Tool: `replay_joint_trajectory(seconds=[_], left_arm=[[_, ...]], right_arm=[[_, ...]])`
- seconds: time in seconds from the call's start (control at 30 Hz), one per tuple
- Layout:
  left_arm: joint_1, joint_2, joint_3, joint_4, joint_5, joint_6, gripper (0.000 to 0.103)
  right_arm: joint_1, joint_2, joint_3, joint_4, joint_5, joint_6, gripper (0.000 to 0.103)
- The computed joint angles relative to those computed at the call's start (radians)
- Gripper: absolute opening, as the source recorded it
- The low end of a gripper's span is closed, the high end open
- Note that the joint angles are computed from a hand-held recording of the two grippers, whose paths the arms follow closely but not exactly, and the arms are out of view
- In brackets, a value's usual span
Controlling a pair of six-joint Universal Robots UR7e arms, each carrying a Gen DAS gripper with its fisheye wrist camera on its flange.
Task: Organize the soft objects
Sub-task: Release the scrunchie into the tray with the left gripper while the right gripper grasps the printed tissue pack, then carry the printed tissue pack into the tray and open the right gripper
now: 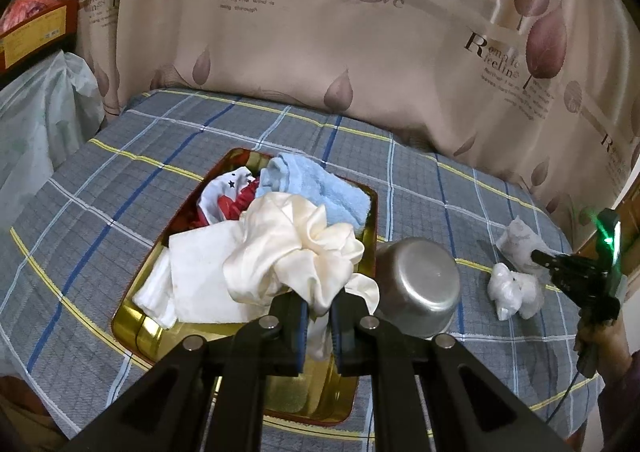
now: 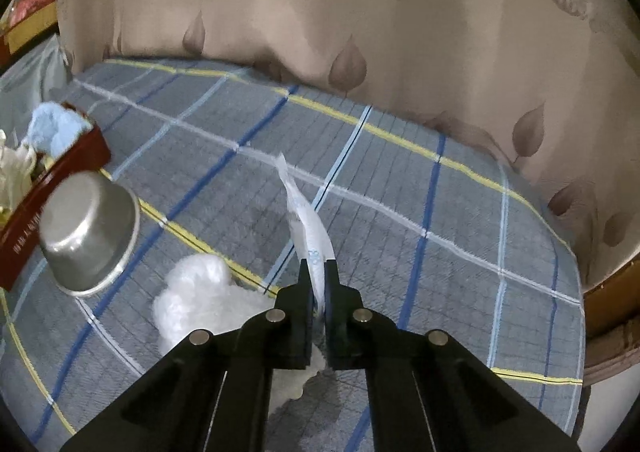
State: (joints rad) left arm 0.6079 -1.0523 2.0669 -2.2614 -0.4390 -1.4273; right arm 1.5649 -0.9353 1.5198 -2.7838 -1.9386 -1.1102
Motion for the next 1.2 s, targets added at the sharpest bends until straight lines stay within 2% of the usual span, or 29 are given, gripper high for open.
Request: replay_joint_trajectory(seconds=[0.13, 0.2, 0.3, 0.43, 0.67, 0.83, 0.87, 0.9, 0.93, 1.03, 1.2], left_arm=[[-0.001, -0.007, 0.001, 0.028, 0.002, 0.0, 0.01], [0.003, -0.008, 0.01, 0.001, -0.006, 0.04, 0.01], [0.015, -0.003, 0.034, -0.111, -0.029, 0.151, 0.01], [0.04, 0.02, 0.032, -0.184, -0.06, 0.289, 0.01], [0.104, 0.058, 0.008, -0.327, -0.135, 0.545, 0.011], [0.143, 0.088, -0.036, -0.343, -0.169, 0.671, 0.018], [0.147, 0.092, -0.041, -0.351, -0.177, 0.687, 0.022], [0.153, 0.098, -0.046, -0.35, -0.181, 0.695, 0.03], [0.158, 0.102, -0.053, -0.338, -0.18, 0.69, 0.032], [0.163, 0.118, -0.077, -0.272, -0.179, 0.651, 0.033], [0.122, 0.11, -0.077, -0.181, -0.128, 0.52, 0.034]], right_arm=[[0.004, -0.047, 0.037, -0.021, 0.066, 0.02, 0.004], [0.006, -0.071, 0.054, -0.02, 0.098, 0.033, 0.004], [0.01, -0.115, 0.091, -0.012, 0.149, 0.059, 0.004], [0.018, -0.179, 0.155, -0.005, 0.211, 0.073, 0.004], [0.027, -0.247, 0.226, 0.013, 0.269, 0.094, 0.004], [0.03, -0.28, 0.263, 0.027, 0.303, 0.108, 0.004], [0.03, -0.285, 0.271, 0.029, 0.308, 0.108, 0.004], [0.029, -0.288, 0.276, 0.031, 0.313, 0.106, 0.004], [0.03, -0.292, 0.282, 0.033, 0.316, 0.106, 0.004], [0.029, -0.298, 0.293, 0.043, 0.325, 0.114, 0.004], [0.029, -0.318, 0.319, 0.045, 0.343, 0.117, 0.004]])
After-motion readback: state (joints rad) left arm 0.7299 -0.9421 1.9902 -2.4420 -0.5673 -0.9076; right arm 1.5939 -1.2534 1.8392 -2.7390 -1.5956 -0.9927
